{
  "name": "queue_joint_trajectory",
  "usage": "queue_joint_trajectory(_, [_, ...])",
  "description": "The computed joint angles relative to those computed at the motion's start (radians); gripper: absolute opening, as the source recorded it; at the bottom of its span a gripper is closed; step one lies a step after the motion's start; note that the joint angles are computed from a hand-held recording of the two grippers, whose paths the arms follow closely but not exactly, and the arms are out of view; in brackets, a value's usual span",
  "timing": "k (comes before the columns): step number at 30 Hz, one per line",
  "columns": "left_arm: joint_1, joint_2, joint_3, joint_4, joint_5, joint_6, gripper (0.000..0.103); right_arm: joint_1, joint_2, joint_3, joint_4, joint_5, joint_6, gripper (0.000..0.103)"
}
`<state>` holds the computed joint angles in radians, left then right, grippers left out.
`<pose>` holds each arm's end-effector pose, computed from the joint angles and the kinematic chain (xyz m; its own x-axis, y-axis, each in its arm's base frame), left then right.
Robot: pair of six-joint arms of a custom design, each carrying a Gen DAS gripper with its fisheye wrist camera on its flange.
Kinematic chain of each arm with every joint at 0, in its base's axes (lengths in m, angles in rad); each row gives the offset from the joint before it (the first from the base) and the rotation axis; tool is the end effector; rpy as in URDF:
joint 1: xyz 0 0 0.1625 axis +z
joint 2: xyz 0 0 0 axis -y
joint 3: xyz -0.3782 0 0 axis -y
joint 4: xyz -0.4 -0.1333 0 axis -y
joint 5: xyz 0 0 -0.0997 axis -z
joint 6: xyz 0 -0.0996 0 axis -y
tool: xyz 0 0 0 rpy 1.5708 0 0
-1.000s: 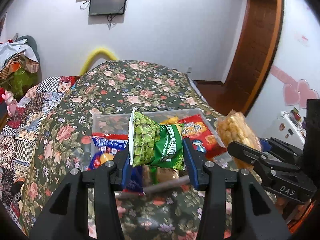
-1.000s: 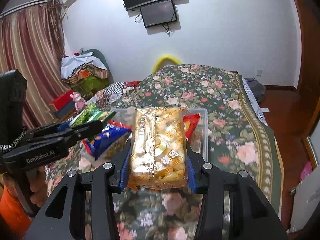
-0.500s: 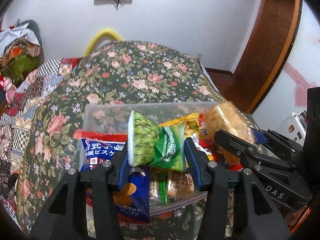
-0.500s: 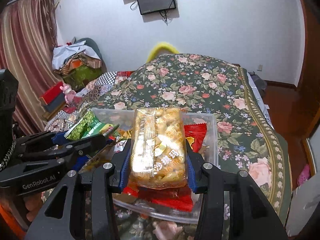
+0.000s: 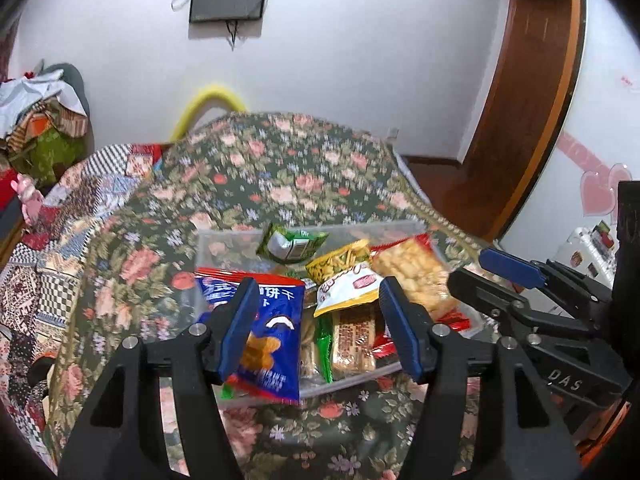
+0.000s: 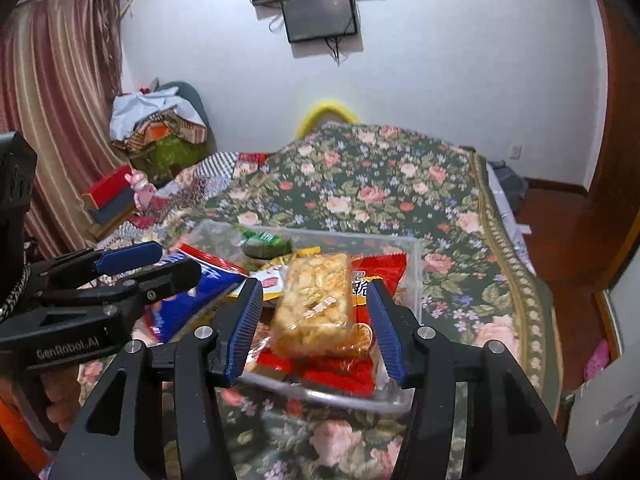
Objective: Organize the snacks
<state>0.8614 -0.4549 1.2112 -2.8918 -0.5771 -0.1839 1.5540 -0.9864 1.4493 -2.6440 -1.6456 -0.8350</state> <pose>-0.3201 -0.7057 0.0616 -0.7948 -0.1024 -0.5981 0.4118 0.6329 -0.6556 0.1140 -0.7072 0.2751 -0.6789 -0.5674 0.4660 -0.7293 0.5941 -0.3393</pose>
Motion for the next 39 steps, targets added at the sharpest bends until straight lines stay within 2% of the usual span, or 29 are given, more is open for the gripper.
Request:
queue_joint_trajectory(8, [-0.108, -0.066, 0.152, -0.313, 0.091, 0.180, 0.063, 0.011, -0.161, 0.146, -0.078, 0.105, -0.004, 0.051])
queue_joint_trajectory(11, [-0.144, -0.083, 0.193, -0.419, 0.112, 0.236, 0.068, 0.012, -0.219, 0.201, -0.119, 0.149, 0.003, 0.063])
queue_joint_trajectory(14, [-0.191, -0.084, 0.220, -0.565, 0.144, 0.345, 0.074, 0.014, -0.274, 0.254, -0.164, 0.187, 0.003, 0.070])
queue_joint_trajectory(18, [-0.232, -0.082, 0.241, -0.695, 0.166, 0.455, 0.083, 0.016, -0.325, 0.307, -0.203, 0.222, 0.006, 0.078])
queue_joint_trajectory(25, [-0.274, -0.083, 0.273, -0.812, 0.206, 0.526, 0.099, 0.026, -0.357, 0.385, -0.317, 0.225, -0.015, 0.103])
queue_joint_trajectory(39, [-0.299, -0.099, 0.332, -0.822, 0.226, 0.489, 0.103, 0.018, -0.384, 0.433, -0.362, 0.222, 0.008, 0.103])
